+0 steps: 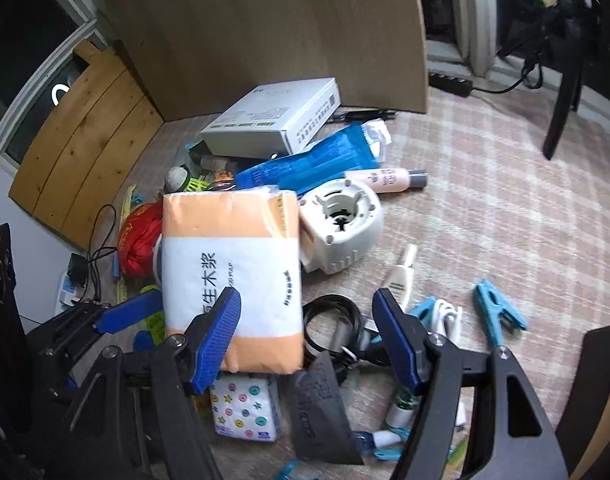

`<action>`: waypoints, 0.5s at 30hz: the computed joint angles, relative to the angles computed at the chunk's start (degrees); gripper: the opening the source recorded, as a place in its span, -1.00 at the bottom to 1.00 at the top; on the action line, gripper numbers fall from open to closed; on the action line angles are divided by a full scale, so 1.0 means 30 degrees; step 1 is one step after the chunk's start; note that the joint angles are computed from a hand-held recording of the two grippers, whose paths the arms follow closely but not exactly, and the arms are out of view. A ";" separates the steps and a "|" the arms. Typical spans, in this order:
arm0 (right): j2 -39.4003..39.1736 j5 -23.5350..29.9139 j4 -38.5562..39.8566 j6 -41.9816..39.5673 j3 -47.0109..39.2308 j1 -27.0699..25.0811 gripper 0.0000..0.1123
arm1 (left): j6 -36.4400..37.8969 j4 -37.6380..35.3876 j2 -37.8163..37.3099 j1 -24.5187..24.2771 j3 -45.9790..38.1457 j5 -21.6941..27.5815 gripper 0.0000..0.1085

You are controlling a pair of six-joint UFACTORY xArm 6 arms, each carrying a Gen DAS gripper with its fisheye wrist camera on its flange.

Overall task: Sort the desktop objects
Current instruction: 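Grasp the orange-and-white tissue pack with the right gripper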

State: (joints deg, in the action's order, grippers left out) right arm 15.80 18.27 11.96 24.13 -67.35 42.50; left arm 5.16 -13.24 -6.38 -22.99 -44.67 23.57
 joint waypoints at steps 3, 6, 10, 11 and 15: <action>0.0517 0.0036 0.0466 -0.0459 -0.0548 0.0037 0.26 | 0.0501 -0.0623 0.0297 0.0029 -0.0222 0.0077 0.20; 0.0873 0.0105 0.2298 -0.2066 -0.1008 0.0078 0.29 | 0.1399 -0.1691 0.0487 0.0043 -0.0373 0.0181 0.20; 0.1219 0.0189 0.4567 -0.4179 -0.1474 0.0252 0.29 | 0.2108 -0.2620 0.0860 -0.0008 -0.0725 0.0434 0.20; 0.1296 0.0199 0.4757 -0.4428 -0.1575 0.0290 0.29 | 0.2274 -0.2837 0.0894 -0.0026 -0.0749 0.0410 0.20; 0.1532 0.0614 0.7651 -0.7083 -0.2046 0.0523 0.27 | 0.3094 -0.3784 0.0967 -0.0029 -0.0921 0.0764 0.18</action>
State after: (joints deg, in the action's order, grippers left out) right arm 20.40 20.11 34.91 2.88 -73.48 44.07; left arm 14.44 -24.59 -3.47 -23.08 -47.43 25.86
